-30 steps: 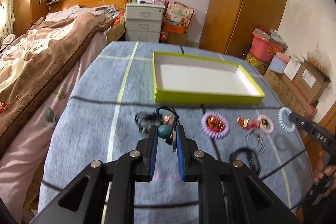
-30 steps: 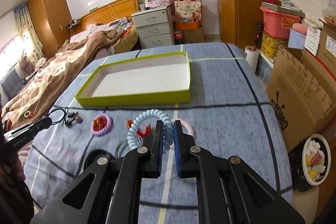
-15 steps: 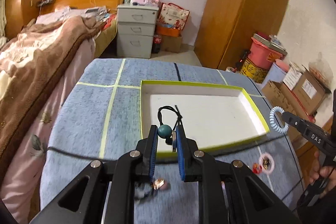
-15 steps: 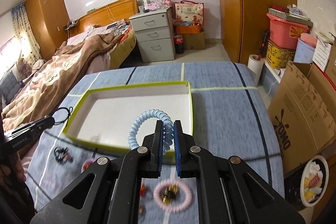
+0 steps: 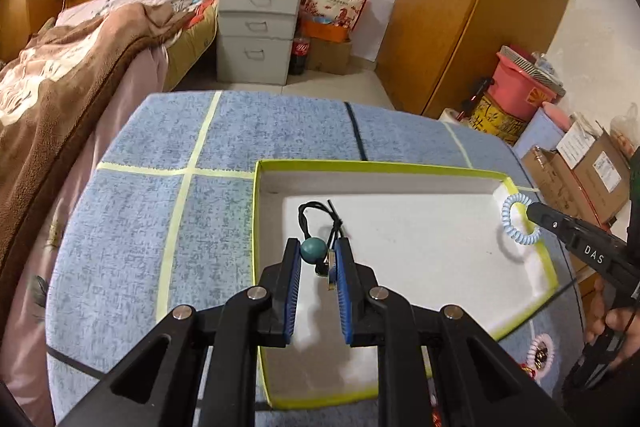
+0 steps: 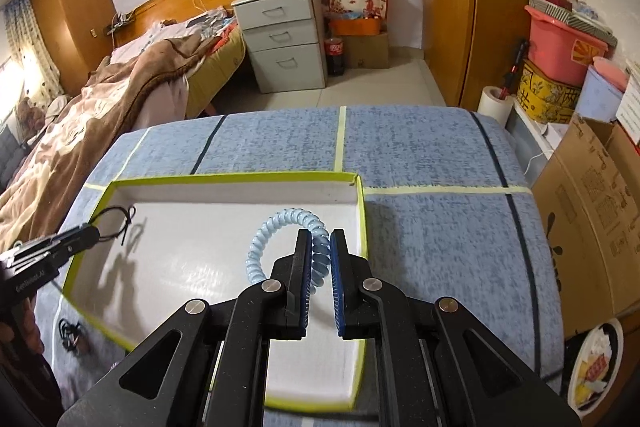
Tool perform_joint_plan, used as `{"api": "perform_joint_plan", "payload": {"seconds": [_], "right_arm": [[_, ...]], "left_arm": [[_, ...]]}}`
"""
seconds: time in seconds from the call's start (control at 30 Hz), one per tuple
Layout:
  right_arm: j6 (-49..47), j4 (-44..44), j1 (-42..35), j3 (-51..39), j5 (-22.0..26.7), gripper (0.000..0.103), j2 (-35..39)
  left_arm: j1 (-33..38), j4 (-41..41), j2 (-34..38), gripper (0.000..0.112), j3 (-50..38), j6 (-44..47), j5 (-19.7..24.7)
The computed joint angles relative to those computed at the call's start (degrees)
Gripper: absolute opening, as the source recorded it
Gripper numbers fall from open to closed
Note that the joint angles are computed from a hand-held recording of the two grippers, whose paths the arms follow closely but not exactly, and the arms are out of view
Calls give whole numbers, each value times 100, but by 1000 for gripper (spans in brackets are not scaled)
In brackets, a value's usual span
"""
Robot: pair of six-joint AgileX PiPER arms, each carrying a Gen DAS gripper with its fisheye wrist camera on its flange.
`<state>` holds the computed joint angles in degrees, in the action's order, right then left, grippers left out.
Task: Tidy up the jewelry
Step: 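Carry both held hair ties into the yellow box and open both tools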
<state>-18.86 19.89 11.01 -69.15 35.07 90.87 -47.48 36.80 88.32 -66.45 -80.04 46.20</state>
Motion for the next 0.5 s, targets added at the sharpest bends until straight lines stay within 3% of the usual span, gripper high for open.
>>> {"api": "perform_joint_plan", "payload": {"seconds": [0.2,0.5], "right_arm": [[166,-211,52,-181,29,10,251],[538,-719,225,-412,113,10,481]], "left_arm": [[170,-192,122,18,-45,180,-155],[227,-364,336,18,-241,404,-22]]}}
